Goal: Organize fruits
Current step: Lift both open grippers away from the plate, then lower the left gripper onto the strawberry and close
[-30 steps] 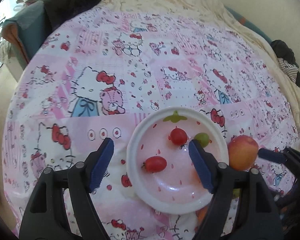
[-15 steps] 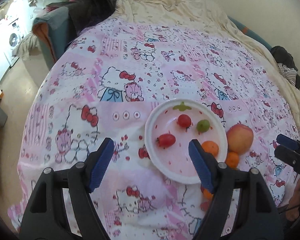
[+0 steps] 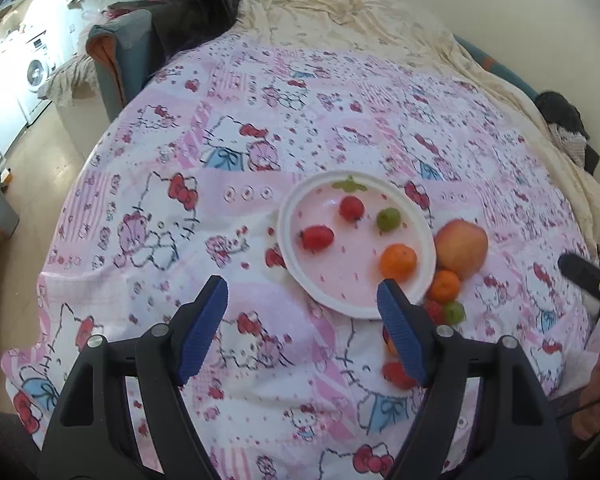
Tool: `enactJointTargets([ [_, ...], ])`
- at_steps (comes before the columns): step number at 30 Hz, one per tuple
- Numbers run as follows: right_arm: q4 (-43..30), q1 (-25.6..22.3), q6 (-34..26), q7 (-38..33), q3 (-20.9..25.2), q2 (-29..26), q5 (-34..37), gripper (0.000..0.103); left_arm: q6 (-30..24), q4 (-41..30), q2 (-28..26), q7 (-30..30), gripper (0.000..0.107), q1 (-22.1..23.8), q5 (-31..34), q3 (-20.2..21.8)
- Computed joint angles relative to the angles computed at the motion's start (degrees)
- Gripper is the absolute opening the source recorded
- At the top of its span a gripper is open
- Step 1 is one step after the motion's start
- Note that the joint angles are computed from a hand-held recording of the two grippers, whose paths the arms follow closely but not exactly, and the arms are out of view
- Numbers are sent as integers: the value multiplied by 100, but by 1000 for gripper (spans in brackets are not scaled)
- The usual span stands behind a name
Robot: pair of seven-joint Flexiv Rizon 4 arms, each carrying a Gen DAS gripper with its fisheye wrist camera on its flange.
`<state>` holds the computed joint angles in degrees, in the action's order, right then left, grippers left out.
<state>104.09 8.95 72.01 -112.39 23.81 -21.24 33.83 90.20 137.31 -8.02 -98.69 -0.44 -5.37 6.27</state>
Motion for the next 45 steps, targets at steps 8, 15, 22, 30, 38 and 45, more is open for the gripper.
enactJointTargets([
  [8,-204,-315,-543,202,-54,-19,596,82,-503,-303,-271,-415,74,-336,634,180],
  [15,-199,82,-637,1344,-548,-198,-148,82,-1055,-384,-596,-15,74,-272,271,-287],
  [22,-388,40,-998,1779,-513,-442,-555,82,-1081,-388,-780,658,74,-228,-497,-833],
  [30,-484,-35,-1038,1898,-477,-518,-583,82,-1629,-996,-1209,269,72,-919,279,-169],
  [38,-493,65,-1074,2306,-609,-674,-966,82,-1326,-603,-1014,1279,32,-274,-674,-1021],
  [45,-677,-61,-1365,2367,-463,-896,-969,82,-1822,-346,-363,1781,32,-200,-1331,-940],
])
